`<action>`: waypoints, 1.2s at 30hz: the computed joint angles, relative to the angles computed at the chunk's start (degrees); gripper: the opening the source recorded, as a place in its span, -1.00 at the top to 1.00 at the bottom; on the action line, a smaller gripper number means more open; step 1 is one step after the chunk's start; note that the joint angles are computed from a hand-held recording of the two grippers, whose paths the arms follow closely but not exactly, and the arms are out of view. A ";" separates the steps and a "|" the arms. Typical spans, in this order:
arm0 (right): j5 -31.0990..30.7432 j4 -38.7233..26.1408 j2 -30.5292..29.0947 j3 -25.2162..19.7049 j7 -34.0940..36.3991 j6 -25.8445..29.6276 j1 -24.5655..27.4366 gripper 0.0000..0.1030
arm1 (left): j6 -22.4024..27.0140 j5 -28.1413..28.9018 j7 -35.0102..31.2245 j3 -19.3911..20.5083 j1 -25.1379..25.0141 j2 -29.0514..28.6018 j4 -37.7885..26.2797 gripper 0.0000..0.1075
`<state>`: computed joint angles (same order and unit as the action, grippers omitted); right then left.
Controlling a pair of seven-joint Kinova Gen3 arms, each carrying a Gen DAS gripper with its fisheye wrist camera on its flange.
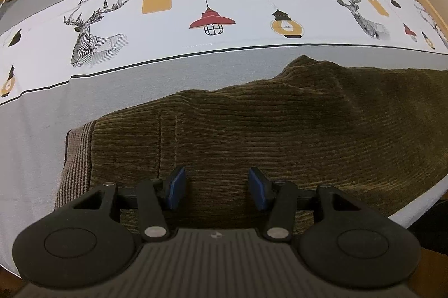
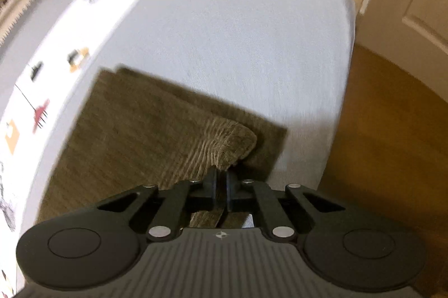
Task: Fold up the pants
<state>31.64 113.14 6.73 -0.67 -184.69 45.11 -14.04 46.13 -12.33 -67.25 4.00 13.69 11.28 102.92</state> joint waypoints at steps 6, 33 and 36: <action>-1.61 -0.54 0.74 -2.70 -3.80 2.68 3.94 0.90 | -0.47 -0.24 0.97 -1.56 -2.28 -1.89 1.79 -0.02; -13.35 -11.72 10.55 -1.52 26.68 6.04 -1.57 0.43 | 8.32 -4.57 -6.58 -10.87 0.12 -4.78 4.94 0.52; -16.22 -12.33 11.61 0.60 28.06 7.66 -1.62 0.44 | 8.56 -11.56 -5.03 -14.61 8.09 -2.58 5.01 0.16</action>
<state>15.41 100.81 18.34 -0.07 -156.63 52.77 -15.66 54.69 -23.90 -72.28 -10.61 21.77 8.70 107.93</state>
